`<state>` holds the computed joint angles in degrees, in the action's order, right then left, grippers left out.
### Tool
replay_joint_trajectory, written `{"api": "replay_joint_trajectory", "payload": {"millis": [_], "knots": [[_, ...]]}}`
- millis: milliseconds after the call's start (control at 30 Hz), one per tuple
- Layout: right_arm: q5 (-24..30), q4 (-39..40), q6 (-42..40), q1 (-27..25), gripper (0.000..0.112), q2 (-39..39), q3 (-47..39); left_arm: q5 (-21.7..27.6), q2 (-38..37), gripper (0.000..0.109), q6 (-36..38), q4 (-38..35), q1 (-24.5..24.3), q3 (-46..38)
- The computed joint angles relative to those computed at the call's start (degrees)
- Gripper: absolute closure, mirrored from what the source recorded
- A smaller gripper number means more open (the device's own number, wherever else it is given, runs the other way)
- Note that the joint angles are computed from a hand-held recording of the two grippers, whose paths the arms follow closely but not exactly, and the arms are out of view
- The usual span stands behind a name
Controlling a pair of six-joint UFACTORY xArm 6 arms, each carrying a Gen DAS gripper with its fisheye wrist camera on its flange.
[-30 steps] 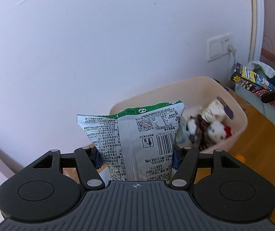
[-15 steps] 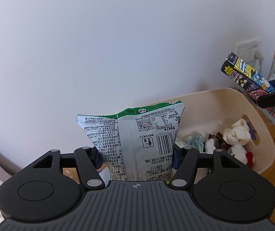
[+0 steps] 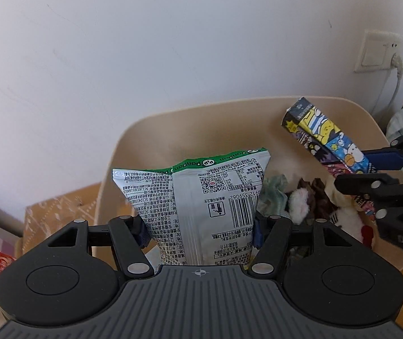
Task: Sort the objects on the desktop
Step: 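Carry the snack bag and snack stick into the basket and release both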
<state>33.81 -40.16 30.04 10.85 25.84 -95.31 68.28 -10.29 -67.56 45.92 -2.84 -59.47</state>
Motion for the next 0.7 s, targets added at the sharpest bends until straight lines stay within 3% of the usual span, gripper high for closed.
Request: {"api": "replay_joint_trajectory", "payload": {"millis": [33, 67, 100, 167, 200, 367, 633, 700], "knots": [[0.3, -0.5, 0.3, 0.0, 0.089, 0.2, -0.1, 0.0, 0.3, 0.044, -0.1, -0.2, 0.1, -0.1], [0.1, -0.7, 0.4, 0.0, 0.078, 0.2, 0.1, 0.3, 0.7, 0.044, -0.4, -0.5, 0.2, -0.4], [-0.6, -0.6, 0.4, -0.1, 0.075, -0.2, 0.8, 0.4, 1.0, 0.043, -0.8, -0.7, 0.3, -0.7], [-0.6, -2.0, 0.9, 0.2, 0.048, -0.7, 1.8, -0.5, 0.7, 0.039, -1.1, -1.6, 0.7, -0.5], [-0.9, -3.8, 1.8, 0.4, 0.045, -1.2, 2.5, -0.9, 0.5, 0.033, -1.0, -1.8, 0.7, -0.3], [-2.0, -6.5, 3.4, 0.9, 0.036, -2.9, 4.7, -0.2, -0.5, 0.029, 0.6, -1.0, -0.3, 0.1], [-2.8, -10.0, 6.8, 1.9, 0.035, -6.3, 8.5, 3.0, -3.7, 0.026, -0.8, -1.3, -1.8, 0.9], [-2.6, -10.7, 7.6, 2.3, 0.035, -6.8, 8.8, 2.7, -1.0, 0.021, 0.2, -0.8, -1.0, -1.5]]}}
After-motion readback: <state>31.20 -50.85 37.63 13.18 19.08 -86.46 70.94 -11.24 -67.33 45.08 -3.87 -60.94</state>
